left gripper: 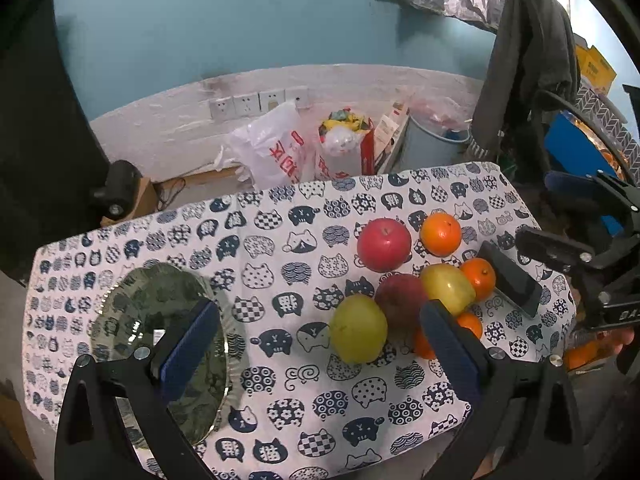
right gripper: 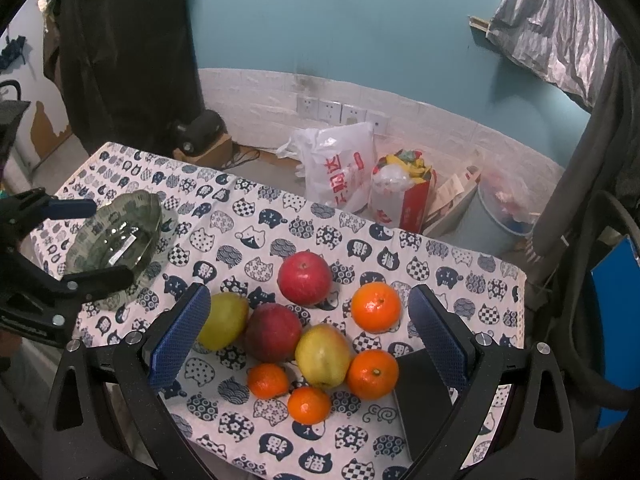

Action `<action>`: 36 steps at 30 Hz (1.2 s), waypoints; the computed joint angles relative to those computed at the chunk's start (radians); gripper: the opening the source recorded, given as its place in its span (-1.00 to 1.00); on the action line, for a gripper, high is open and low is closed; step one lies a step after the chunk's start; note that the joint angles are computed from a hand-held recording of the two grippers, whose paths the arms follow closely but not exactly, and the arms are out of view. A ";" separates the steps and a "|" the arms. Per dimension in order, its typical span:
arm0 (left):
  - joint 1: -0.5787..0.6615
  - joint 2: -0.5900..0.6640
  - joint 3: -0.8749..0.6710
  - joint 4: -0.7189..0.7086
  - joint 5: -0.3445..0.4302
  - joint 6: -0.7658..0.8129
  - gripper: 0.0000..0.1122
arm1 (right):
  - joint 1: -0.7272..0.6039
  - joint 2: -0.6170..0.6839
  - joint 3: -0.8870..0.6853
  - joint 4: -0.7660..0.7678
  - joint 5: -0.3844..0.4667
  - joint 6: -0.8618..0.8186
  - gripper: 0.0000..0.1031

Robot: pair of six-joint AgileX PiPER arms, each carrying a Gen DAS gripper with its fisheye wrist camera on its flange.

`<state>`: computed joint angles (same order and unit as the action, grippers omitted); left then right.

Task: Organize fruits
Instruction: 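Grasp the green pomelo with the left gripper while the right gripper grasps a large orange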

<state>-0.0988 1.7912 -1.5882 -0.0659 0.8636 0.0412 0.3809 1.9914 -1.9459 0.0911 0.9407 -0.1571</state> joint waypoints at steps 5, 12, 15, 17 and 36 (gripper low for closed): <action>0.009 0.076 -0.028 -0.020 0.007 0.005 0.82 | -0.010 0.041 -0.056 0.000 0.047 -0.001 0.90; 0.015 0.163 -0.068 -0.078 0.034 0.031 0.82 | -0.035 0.110 -0.110 -0.013 0.096 0.012 0.90; 0.005 0.186 -0.075 -0.081 0.036 0.042 0.82 | -0.052 0.134 -0.116 -0.021 0.111 0.022 0.90; -0.002 0.208 -0.086 -0.091 0.047 0.058 0.82 | -0.066 0.145 -0.106 -0.026 0.115 0.028 0.90; -0.037 0.392 -0.214 -0.080 0.117 0.050 0.82 | -0.134 0.285 -0.189 -0.014 0.178 0.044 0.90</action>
